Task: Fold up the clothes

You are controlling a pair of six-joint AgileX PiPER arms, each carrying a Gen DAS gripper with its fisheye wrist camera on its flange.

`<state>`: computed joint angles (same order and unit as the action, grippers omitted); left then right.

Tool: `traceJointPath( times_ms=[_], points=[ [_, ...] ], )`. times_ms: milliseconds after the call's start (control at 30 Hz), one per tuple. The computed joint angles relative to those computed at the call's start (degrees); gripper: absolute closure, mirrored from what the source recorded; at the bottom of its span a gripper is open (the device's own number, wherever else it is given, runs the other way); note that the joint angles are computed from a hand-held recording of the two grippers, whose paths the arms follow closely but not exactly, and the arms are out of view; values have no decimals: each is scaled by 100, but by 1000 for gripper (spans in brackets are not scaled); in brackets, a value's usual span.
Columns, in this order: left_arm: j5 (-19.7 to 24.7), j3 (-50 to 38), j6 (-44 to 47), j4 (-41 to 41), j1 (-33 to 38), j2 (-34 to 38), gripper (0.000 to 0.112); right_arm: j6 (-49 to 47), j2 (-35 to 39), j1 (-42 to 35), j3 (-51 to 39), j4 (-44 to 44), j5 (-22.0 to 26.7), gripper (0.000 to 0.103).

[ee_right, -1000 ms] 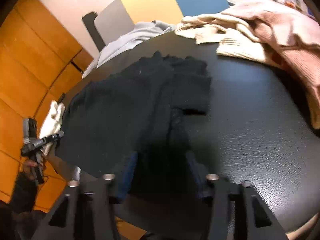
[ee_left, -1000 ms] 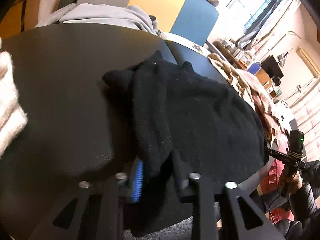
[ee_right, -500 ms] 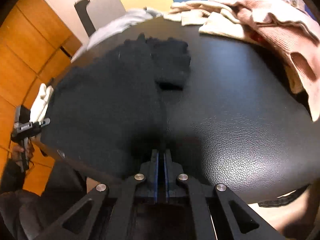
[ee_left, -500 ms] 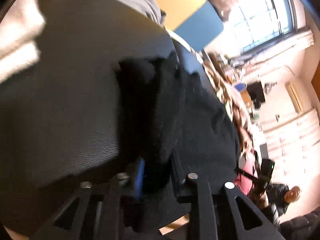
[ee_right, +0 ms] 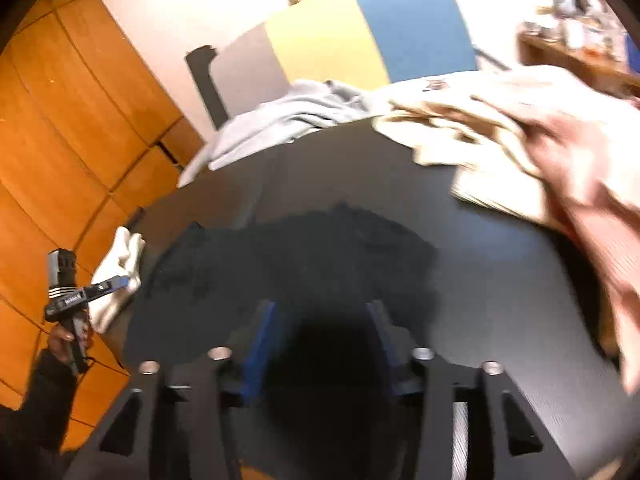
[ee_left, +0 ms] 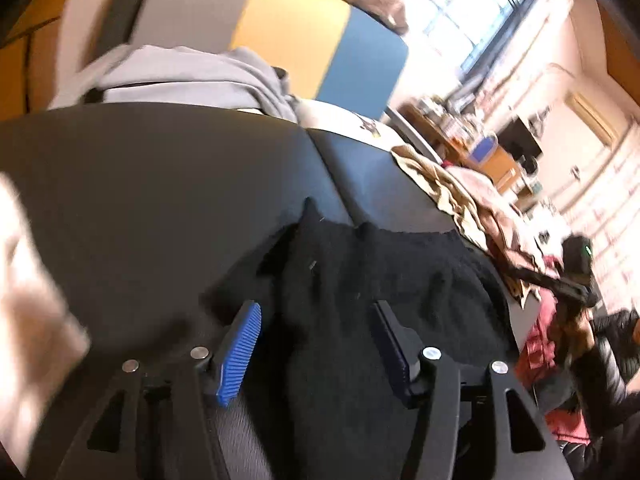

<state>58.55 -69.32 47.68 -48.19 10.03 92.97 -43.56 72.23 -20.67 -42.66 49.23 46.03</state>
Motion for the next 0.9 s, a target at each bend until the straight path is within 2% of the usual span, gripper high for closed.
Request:
traceJointPath(
  times_ms=[67, 133, 200, 267, 333, 433, 467, 500, 533, 567, 633, 700, 767, 833, 900],
  points=[
    [-225, -485, -507, 201, -511, 420, 54, 194, 697, 299, -476, 15, -118, 49],
    [-64, -981, -603, 304, -585, 880, 54, 427, 1347, 517, -1009, -27, -122, 49],
    [59, -1378, -857, 484, -703, 1248, 54, 701, 1688, 618, -1349, -219, -97, 49],
    [127, -1722, -1075, 660, -820, 1558, 54, 885, 2172, 695, -1854, -420, 98, 49],
    [145, -2033, -1301, 907, -976, 1833, 54, 1222, 2576, 906, -2298, -795, 123, 49],
    [399, -2432, -1698, 1067, -1082, 2204, 56, 1404, 2955, 1035, -2633, -1106, 144, 50],
    [409, -2483, -1804, 1054, -1108, 2285, 64, 1591, 2984, 1128, -2667, -1357, 67, 58],
    [190, -2359, -1753, 1018, -1123, 2191, 73, 1620, 2904, 1194, -2563, -1474, -144, 68],
    [50, -2257, -1703, 977, -1115, 2112, 101, 1657, 2828, 1253, -2470, -1588, -330, 93],
    [-88, -2090, -1602, 768, -1051, 1994, 107, 1684, 2738, 1277, -2415, -1645, -402, 98],
    [-342, -1752, -1296, 337, -938, 1737, 107, 1603, 2303, 1335, -2139, -1614, -695, 98],
    [-776, -1516, -1385, 465, -1006, 1552, 107, 1593, 1861, 1438, -1913, -1676, -1046, 98],
    [-1050, -1435, -1602, 594, -1056, 1536, 107, 2125, 1600, 1634, -1764, -2327, -1553, 98],
    [-1169, -1499, -1934, 812, -1124, 1670, 106, 2363, 1759, 1644, -1797, -2441, -1680, 98],
    [-1401, -1555, -2513, 1332, -1266, 1861, 93, 2794, 2070, 1736, -1864, -2900, -1805, 98]
  ],
)
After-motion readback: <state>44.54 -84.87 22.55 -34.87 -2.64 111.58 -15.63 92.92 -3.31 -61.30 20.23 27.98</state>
